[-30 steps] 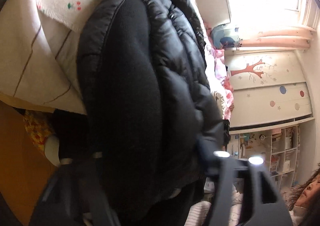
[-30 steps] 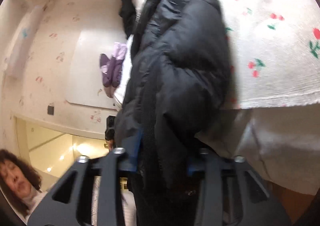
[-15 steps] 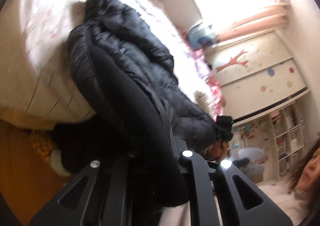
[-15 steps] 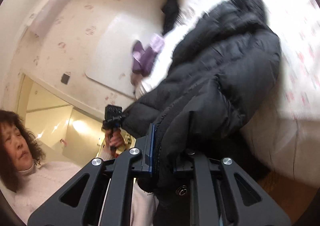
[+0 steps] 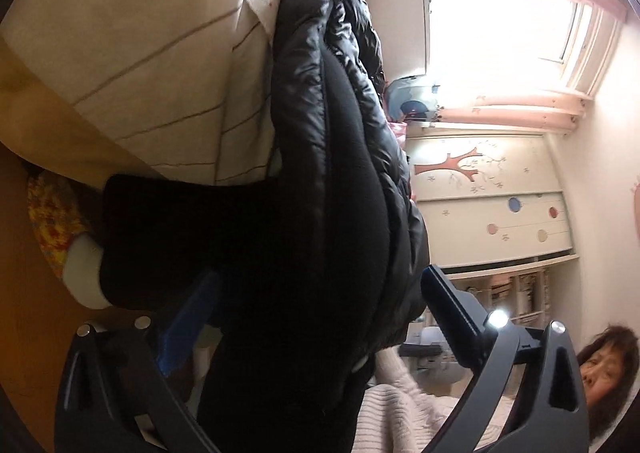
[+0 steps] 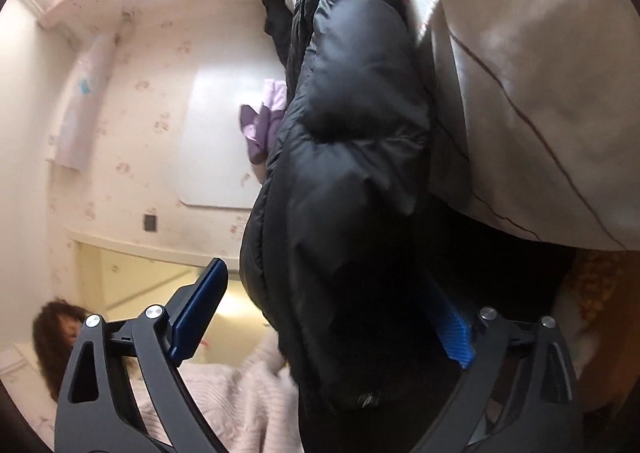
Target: Fold large clothes
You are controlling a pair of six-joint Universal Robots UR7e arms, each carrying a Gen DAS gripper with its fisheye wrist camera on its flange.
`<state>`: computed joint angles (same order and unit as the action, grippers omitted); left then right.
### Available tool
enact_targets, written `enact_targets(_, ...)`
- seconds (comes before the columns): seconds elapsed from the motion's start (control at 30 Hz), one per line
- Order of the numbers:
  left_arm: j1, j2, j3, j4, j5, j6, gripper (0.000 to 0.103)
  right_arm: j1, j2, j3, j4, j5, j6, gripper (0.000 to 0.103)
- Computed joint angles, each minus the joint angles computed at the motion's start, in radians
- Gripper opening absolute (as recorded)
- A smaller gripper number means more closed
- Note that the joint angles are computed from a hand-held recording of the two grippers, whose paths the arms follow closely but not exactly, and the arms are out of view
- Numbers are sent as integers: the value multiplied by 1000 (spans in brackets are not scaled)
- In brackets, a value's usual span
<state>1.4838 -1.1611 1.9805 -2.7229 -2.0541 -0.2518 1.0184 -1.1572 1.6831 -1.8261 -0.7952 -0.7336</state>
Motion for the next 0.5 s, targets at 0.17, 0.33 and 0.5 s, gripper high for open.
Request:
enact_targets(0.17,-43,20,15,-86,-13,6,79,3,-1,41,-49,78,-61,73)
enact_targets(0.33,-158,-47,45,-111,199,-59,22,66,-87,130,-251,7,-19,19)
enact_targets(0.5,-241,-143,85,-161,221,-48,14,107,-186,182,-223,64,-113,17)
